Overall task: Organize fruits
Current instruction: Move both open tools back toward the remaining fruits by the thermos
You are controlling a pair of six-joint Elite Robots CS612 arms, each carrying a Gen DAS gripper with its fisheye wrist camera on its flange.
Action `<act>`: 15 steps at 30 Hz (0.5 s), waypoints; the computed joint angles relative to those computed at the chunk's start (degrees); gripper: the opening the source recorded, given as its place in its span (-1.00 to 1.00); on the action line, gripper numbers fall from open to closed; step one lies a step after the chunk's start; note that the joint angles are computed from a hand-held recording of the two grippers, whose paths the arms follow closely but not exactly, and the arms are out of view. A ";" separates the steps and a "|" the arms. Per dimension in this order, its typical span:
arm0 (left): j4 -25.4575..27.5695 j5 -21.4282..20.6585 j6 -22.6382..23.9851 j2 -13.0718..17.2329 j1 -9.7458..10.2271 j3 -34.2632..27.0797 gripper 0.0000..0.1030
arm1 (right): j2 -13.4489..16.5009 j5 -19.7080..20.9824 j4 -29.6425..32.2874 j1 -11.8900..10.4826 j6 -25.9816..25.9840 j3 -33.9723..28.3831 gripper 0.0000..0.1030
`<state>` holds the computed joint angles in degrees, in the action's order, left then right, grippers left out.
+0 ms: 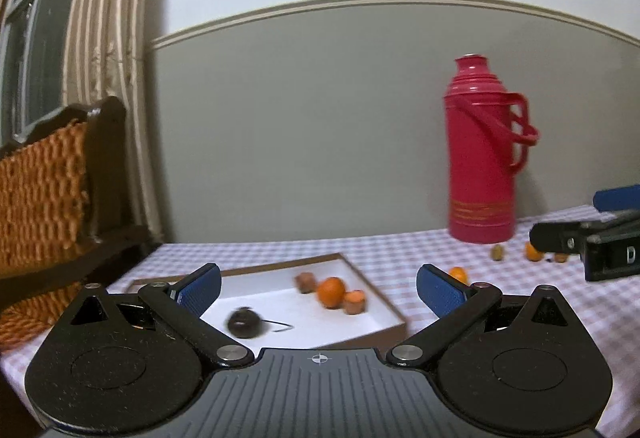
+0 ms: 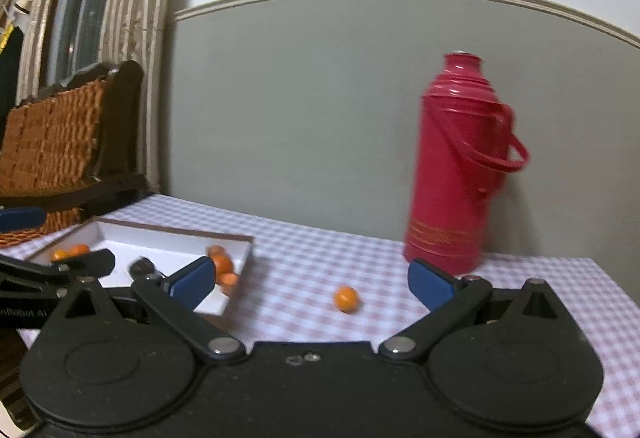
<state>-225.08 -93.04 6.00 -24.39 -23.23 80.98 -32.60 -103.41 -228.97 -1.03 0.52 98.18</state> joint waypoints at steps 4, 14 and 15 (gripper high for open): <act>0.33 -0.32 0.17 -0.36 -0.90 1.09 1.00 | -0.67 -1.73 -1.66 -0.30 -0.11 2.87 0.88; -0.16 -4.96 0.80 -0.74 -2.53 3.52 1.00 | -1.19 -7.25 -3.60 -0.52 -0.79 7.33 0.88; -0.01 -5.11 1.21 -0.78 -2.77 3.67 1.00 | -1.09 -7.82 -3.76 -0.55 -1.53 7.53 0.88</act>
